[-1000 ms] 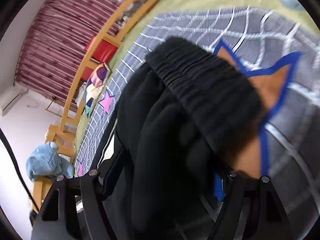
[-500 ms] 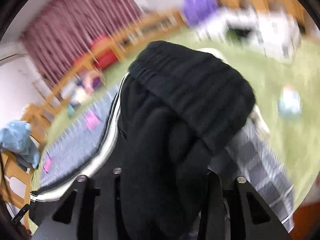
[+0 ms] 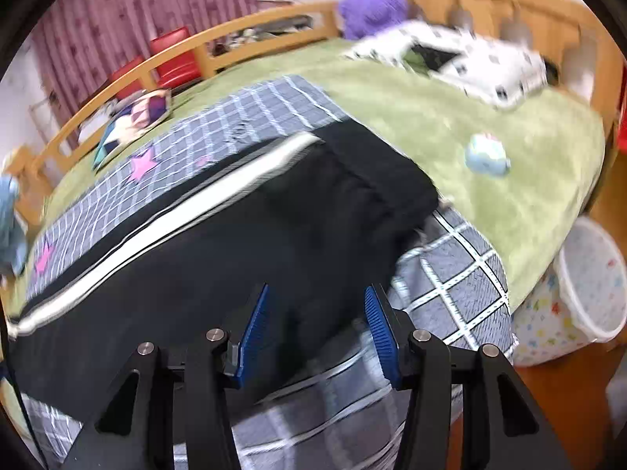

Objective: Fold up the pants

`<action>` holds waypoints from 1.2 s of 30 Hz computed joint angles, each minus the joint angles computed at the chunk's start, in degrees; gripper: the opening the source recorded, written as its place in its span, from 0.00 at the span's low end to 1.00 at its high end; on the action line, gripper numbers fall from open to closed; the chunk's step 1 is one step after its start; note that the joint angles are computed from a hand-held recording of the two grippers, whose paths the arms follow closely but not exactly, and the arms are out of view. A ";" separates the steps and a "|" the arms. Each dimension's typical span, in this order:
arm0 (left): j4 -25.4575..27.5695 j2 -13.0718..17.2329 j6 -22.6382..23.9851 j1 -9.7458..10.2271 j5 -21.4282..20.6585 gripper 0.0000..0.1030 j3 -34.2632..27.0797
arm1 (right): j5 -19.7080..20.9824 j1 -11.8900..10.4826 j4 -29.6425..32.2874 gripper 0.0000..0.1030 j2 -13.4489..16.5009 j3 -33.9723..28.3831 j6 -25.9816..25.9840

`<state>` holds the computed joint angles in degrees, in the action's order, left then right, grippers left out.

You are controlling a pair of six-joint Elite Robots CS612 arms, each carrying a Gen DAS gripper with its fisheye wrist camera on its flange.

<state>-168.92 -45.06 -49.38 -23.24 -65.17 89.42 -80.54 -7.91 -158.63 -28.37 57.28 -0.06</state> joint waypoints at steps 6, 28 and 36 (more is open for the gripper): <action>-4.65 -2.51 -5.55 2.91 1.44 0.64 7.16 | -0.17 3.52 -6.36 0.52 -3.39 6.13 -2.50; 11.68 9.65 1.08 12.24 0.14 0.26 -16.13 | -2.86 10.13 1.60 0.52 -1.67 2.73 -6.44; -2.22 8.37 2.09 13.76 -2.08 0.17 -12.48 | -5.52 10.48 1.75 0.52 -1.19 2.06 -6.72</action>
<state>-171.14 -36.69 -47.30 -9.49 -67.25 76.94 -86.07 2.57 -156.88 -29.56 59.34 -6.78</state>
